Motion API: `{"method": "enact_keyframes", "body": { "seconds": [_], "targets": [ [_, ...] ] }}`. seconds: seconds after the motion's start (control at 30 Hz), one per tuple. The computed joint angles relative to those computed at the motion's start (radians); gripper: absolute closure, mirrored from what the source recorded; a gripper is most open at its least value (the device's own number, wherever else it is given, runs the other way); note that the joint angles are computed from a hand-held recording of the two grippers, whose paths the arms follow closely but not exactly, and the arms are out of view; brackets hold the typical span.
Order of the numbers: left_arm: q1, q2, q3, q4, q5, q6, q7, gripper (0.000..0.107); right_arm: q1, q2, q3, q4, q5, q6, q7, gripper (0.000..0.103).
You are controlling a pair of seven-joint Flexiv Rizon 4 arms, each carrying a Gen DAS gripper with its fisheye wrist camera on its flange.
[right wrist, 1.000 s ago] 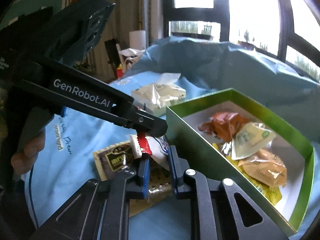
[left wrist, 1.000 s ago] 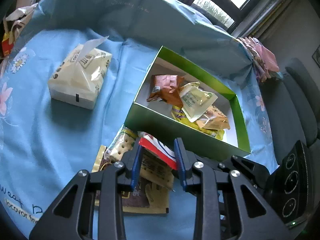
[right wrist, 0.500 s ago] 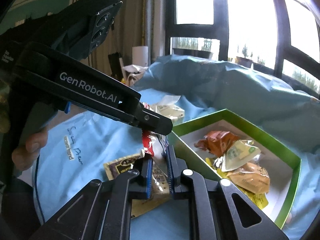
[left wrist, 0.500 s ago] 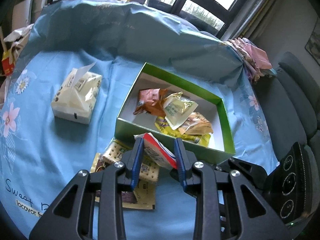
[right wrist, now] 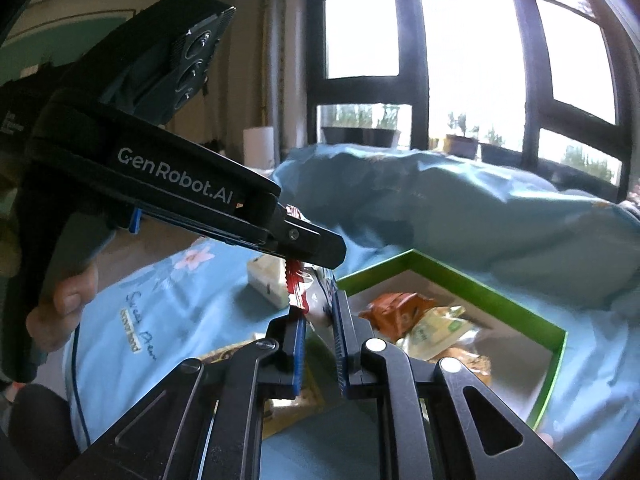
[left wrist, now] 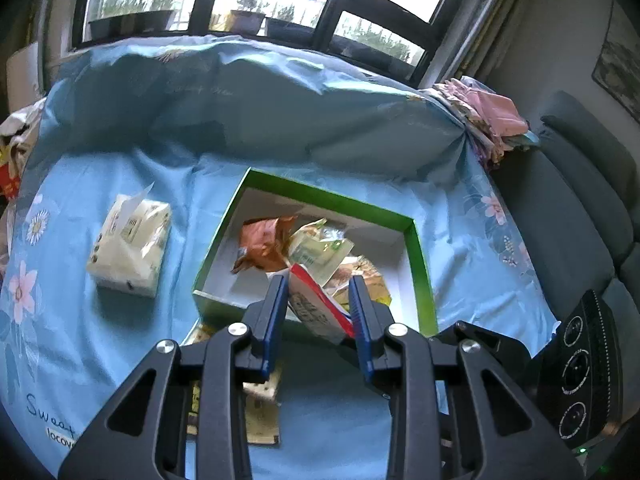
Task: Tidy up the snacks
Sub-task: 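Carry the red-and-white packet over the box with the right gripper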
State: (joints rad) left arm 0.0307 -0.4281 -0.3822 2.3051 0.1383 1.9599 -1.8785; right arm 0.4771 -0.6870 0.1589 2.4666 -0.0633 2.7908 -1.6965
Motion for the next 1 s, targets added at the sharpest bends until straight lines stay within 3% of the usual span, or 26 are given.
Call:
{"method": "enact_keyframes", "body": {
  "seconds": [0.43, 0.7, 0.8, 0.87, 1.0],
  "targets": [
    [-0.066, -0.078, -0.018, -0.157, -0.052, -0.073, 0.105, 0.078, -0.081, -0.007, -0.027, -0.041, -0.011, 0.002, 0.068, 0.089],
    [-0.083, -0.177, -0.05, -0.271, -0.115, -0.153, 0.188, 0.078, -0.129, -0.039, -0.052, -0.099, -0.029, -0.075, 0.126, 0.089],
    [-0.124, -0.205, -0.023, -0.311, -0.152, -0.189, 0.224, 0.078, -0.145, -0.052, -0.056, -0.118, -0.038, -0.117, 0.152, 0.09],
    [-0.101, -0.231, -0.059, -0.322, -0.165, -0.202, 0.25, 0.078, -0.15, -0.059, -0.059, -0.127, -0.04, -0.134, 0.162, 0.09],
    [-0.143, -0.246, -0.025, -0.342, -0.202, -0.219, 0.279, 0.078, -0.183, -0.069, -0.056, -0.142, -0.086, -0.17, 0.198, 0.09]
  ]
}}
